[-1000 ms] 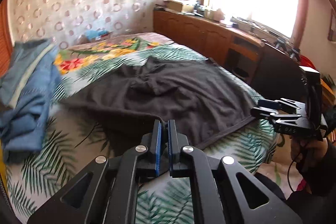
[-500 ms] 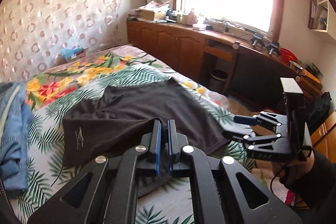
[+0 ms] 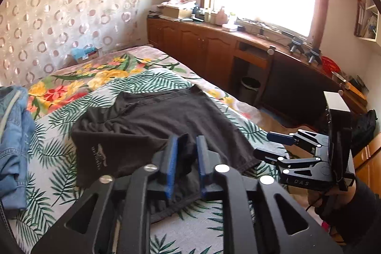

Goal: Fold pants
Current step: 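Lift the hem with the left gripper, fold it over toward the waistband, release, then close the right gripper on the folded edge of the shorts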

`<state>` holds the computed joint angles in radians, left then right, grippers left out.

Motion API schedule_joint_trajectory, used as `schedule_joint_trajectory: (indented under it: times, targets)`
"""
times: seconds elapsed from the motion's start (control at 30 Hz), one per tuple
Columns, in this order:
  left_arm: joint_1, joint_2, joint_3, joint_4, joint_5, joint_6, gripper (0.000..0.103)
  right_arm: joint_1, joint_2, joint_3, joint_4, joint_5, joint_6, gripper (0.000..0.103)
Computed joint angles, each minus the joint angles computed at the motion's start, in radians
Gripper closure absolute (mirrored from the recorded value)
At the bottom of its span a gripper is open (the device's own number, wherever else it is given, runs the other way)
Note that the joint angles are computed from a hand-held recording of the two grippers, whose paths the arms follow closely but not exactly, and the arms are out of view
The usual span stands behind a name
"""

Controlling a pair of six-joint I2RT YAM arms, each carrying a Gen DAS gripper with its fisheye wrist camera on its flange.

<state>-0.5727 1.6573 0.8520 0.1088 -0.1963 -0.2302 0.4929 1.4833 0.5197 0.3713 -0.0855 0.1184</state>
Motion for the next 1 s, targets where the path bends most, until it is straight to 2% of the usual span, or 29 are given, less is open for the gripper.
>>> schedule_joint_trajectory:
  times: [0.1, 0.27, 0.3, 0.33, 0.4, 0.63, 0.9, 1.0]
  targets:
    - [0.006, -0.028, -0.042, 0.019, -0.018, -0.007, 0.059, 0.008, 0.007, 0.008, 0.000, 0.000, -0.001, 0.046]
    - [0.024, -0.072, -0.094, 0.018, -0.028, -0.020, 0.055, 0.028, 0.025, 0.029, -0.004, 0.005, -0.003, 0.046]
    - [0.027, -0.077, -0.100, 0.018, -0.027, -0.020, 0.048, 0.033, 0.029, 0.034, -0.005, 0.006, -0.004, 0.046]
    - [0.032, -0.095, -0.121, 0.031, -0.017, -0.021, 0.034, 0.036, 0.034, 0.039, -0.007, 0.007, -0.006, 0.046]
    - [0.040, -0.128, -0.155, 0.054, -0.008, -0.028, 0.021, 0.041, 0.046, 0.054, -0.010, 0.005, -0.011, 0.046]
    - [0.056, -0.169, -0.214, 0.078, -0.056, -0.023, 0.021, 0.055, 0.072, 0.079, 0.001, -0.002, -0.020, 0.046]
    - [0.112, -0.087, -0.264, 0.140, -0.029, -0.051, 0.021, 0.062, 0.127, 0.101, 0.028, -0.058, -0.033, 0.046]
    - [0.119, -0.072, -0.279, 0.153, -0.029, -0.054, 0.021, 0.069, 0.162, 0.128, 0.023, -0.080, -0.045, 0.052]
